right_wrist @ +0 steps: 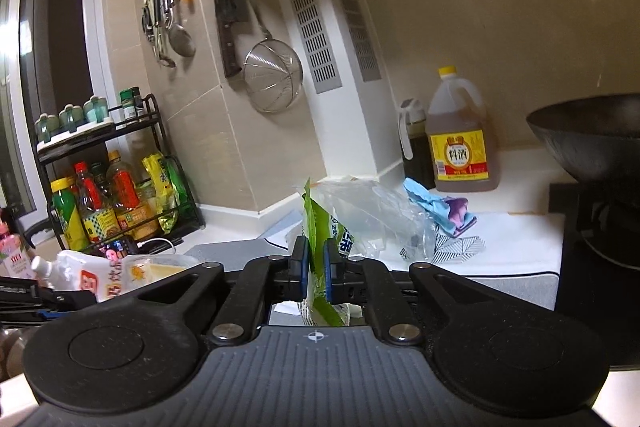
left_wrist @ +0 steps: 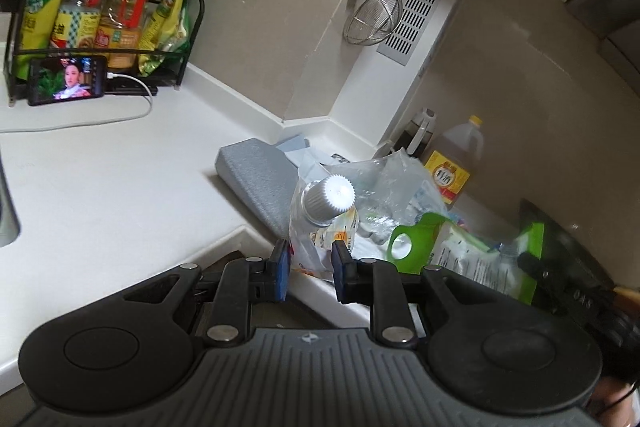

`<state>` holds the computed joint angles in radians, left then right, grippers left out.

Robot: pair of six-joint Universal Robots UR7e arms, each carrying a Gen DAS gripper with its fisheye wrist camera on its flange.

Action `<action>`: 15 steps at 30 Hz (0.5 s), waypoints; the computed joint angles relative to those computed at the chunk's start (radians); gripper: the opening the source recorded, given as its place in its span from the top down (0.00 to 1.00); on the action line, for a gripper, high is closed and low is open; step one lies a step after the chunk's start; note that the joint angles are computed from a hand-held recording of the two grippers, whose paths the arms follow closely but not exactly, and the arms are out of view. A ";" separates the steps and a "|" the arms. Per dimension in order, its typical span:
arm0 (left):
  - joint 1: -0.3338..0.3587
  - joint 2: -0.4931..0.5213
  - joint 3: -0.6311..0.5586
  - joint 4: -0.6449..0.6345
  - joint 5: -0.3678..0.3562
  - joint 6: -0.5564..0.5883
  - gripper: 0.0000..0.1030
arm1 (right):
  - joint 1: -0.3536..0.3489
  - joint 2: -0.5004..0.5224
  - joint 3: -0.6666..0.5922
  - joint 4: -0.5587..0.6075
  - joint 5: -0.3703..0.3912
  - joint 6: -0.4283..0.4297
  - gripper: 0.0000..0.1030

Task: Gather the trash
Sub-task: 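Carry the pouch and tube down over the blue-lined trash bin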

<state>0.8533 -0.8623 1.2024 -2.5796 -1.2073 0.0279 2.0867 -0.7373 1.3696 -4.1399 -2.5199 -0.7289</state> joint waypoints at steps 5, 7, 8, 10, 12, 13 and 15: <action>-0.001 -0.040 0.065 -0.015 0.005 -0.005 0.76 | -0.008 0.010 -0.011 -0.001 -0.025 0.014 0.96; -0.002 -0.055 0.084 -0.023 0.005 0.000 0.76 | -0.005 0.010 -0.010 -0.016 -0.028 0.002 0.96; -0.003 -0.061 0.092 -0.025 0.006 0.000 0.76 | -0.002 0.010 -0.010 -0.027 -0.026 -0.014 0.96; -0.003 -0.073 0.104 -0.029 0.003 -0.001 0.76 | 0.004 0.012 -0.015 -0.052 -0.022 -0.043 0.96; -0.003 -0.087 0.121 -0.037 0.002 0.001 0.76 | 0.010 0.011 -0.019 -0.074 -0.011 -0.070 0.96; -0.003 -0.091 0.125 -0.039 0.002 0.005 0.76 | 0.012 0.012 -0.023 -0.084 -0.006 -0.087 0.96; -0.004 -0.097 0.134 -0.044 0.010 0.005 0.76 | 0.014 0.014 -0.030 -0.098 -0.001 -0.111 0.96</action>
